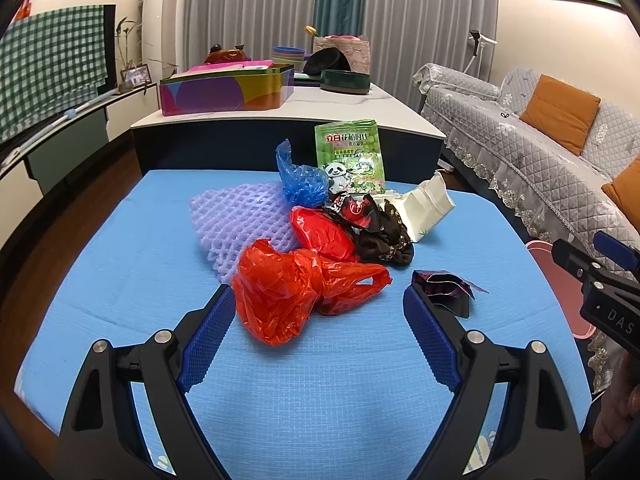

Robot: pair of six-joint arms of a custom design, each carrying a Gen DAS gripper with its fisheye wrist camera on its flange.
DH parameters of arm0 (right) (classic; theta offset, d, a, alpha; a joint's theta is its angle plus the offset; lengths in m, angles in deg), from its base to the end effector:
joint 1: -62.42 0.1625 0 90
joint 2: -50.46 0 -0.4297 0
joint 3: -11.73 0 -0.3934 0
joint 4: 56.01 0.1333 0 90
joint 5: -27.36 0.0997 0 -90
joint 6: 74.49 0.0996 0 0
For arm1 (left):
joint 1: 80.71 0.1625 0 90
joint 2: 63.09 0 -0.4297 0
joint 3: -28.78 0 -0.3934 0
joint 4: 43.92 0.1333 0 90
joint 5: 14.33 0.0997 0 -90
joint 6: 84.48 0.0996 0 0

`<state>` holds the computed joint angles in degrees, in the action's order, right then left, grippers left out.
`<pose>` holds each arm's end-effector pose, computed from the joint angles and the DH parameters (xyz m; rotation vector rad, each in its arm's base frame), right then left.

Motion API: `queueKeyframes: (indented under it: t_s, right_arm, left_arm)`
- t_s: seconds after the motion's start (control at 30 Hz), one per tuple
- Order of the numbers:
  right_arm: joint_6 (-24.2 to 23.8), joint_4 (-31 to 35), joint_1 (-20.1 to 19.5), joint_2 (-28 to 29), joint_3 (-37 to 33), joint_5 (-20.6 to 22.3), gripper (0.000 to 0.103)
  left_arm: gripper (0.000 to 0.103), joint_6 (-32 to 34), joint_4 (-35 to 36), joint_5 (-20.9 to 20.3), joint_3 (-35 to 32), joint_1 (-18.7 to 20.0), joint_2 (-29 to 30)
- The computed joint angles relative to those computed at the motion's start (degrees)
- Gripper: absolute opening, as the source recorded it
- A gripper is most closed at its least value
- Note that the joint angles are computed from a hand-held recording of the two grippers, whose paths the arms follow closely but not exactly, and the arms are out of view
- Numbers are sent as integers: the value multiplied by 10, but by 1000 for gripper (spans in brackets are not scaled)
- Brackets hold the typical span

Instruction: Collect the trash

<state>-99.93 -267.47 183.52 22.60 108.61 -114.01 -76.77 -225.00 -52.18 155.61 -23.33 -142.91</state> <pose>0.3734 -0.5115 0.0371 0.5500 -2.0608 1.0702 -0.0686 -0.5003 0.3231 0.3466 2.1981 -1.0931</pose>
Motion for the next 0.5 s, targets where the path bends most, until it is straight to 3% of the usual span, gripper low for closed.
queueKeyframes:
  t_s: [0.5]
  right_arm:
    - [-2,-3,0,-3,1,0,78]
  left_arm:
    - [83,0,-2,-6,3,0,-2]
